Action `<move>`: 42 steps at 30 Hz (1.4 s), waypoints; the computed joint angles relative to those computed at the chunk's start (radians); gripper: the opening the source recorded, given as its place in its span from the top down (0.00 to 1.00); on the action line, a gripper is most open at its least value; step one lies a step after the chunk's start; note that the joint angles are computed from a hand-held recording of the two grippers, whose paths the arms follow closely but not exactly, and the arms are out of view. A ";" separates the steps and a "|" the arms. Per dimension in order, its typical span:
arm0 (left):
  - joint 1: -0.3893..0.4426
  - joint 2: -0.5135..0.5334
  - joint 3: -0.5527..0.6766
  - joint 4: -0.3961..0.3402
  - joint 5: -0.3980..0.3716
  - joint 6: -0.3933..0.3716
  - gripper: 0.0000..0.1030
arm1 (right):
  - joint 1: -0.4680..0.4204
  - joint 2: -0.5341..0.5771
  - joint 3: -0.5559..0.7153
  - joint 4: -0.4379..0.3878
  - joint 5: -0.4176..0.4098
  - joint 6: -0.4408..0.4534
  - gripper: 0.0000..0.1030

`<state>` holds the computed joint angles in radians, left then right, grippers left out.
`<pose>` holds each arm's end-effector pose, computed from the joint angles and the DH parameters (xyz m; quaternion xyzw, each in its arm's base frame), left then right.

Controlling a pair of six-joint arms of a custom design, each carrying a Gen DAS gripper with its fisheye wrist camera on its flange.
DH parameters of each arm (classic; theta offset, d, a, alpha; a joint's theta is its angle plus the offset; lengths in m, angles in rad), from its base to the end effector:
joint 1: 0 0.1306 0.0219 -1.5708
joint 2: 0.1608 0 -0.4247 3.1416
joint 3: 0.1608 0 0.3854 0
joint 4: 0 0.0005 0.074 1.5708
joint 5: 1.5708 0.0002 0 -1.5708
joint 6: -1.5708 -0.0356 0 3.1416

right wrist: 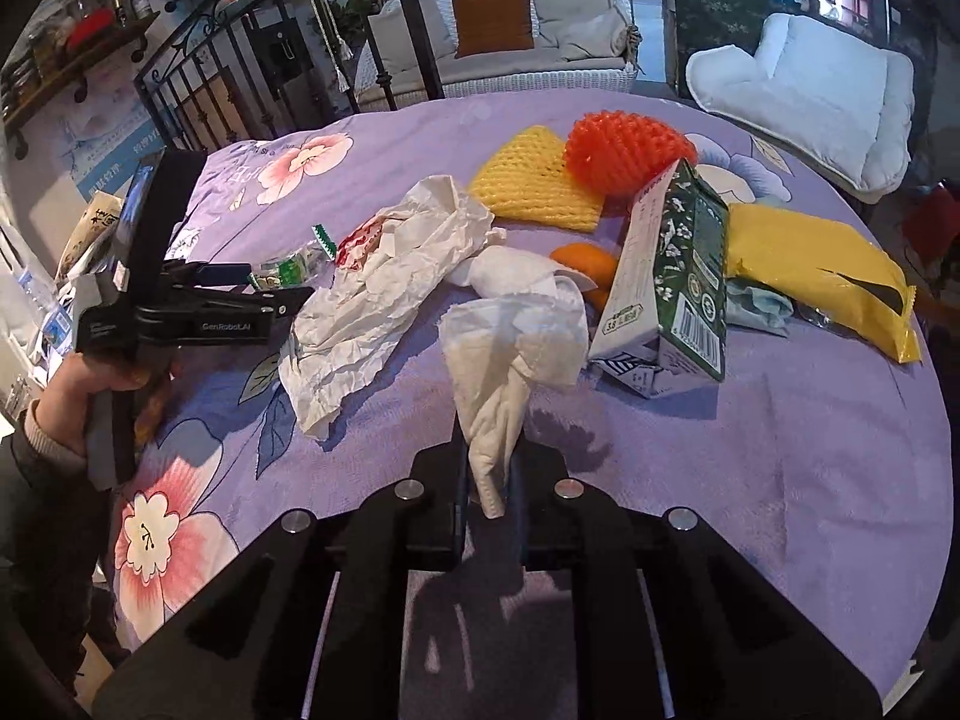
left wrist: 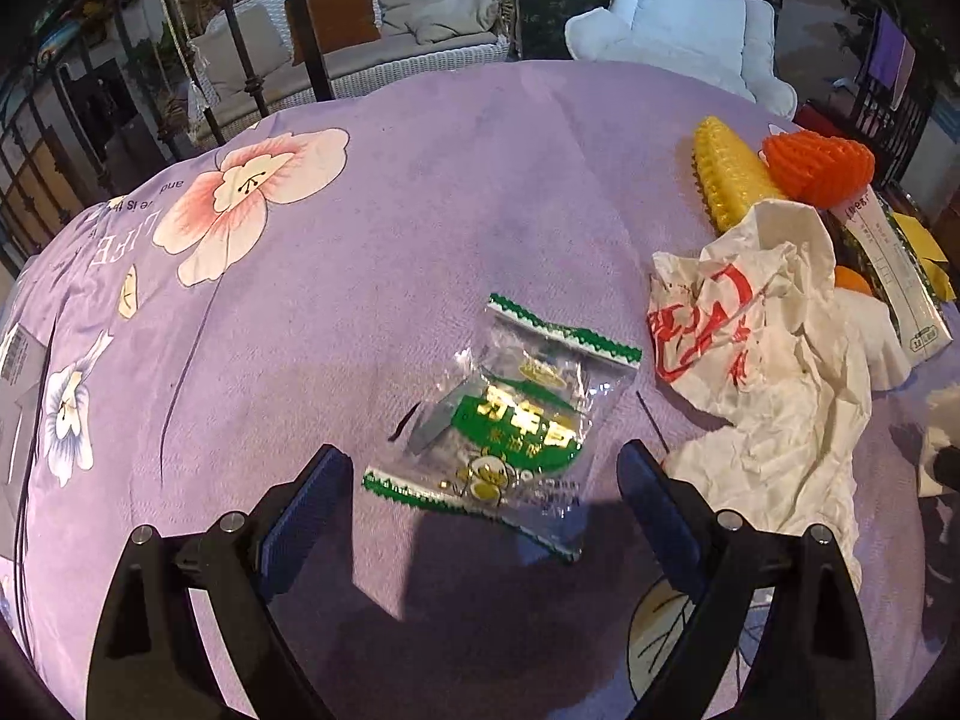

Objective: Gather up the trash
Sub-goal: 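Grasp the green-printed snack packet with the left tool while the right tool grasps the white tissue, then carry both items to the bin while the right tool releases the tissue inside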

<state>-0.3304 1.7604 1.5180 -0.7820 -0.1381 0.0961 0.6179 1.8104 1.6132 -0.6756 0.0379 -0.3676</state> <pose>0.5675 -0.1900 0.3435 0.0938 0.9562 0.0080 0.2771 0.5192 0.3667 0.3621 -0.1108 0.9330 0.1460 0.3096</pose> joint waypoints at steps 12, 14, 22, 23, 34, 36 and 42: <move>-0.023 -0.015 -0.015 0.045 0.015 0.007 0.48 | -0.001 -0.039 -0.060 0.041 -0.008 -0.033 0.88; -0.026 -0.021 -0.024 0.050 0.013 0.022 0.50 | -0.002 -0.048 -0.071 0.050 -0.009 -0.036 0.88; -0.043 -0.085 -0.101 0.109 -0.019 0.106 0.55 | -0.010 -0.101 -0.143 0.113 -0.004 -0.047 0.88; -0.047 -0.102 -0.120 0.130 -0.026 0.118 0.55 | -0.011 -0.109 -0.154 0.122 -0.003 -0.049 0.88; -0.143 -0.297 -0.285 0.289 -0.089 0.230 0.55 | -0.035 -0.204 -0.285 0.225 0.015 -0.091 0.88; -0.167 -0.308 -0.291 0.313 -0.072 0.244 0.55 | -0.038 -0.229 -0.315 0.243 0.032 -0.091 0.88; -0.252 -0.278 -0.254 0.346 -0.037 0.232 0.55 | -0.059 -0.309 -0.401 0.287 0.086 -0.092 0.88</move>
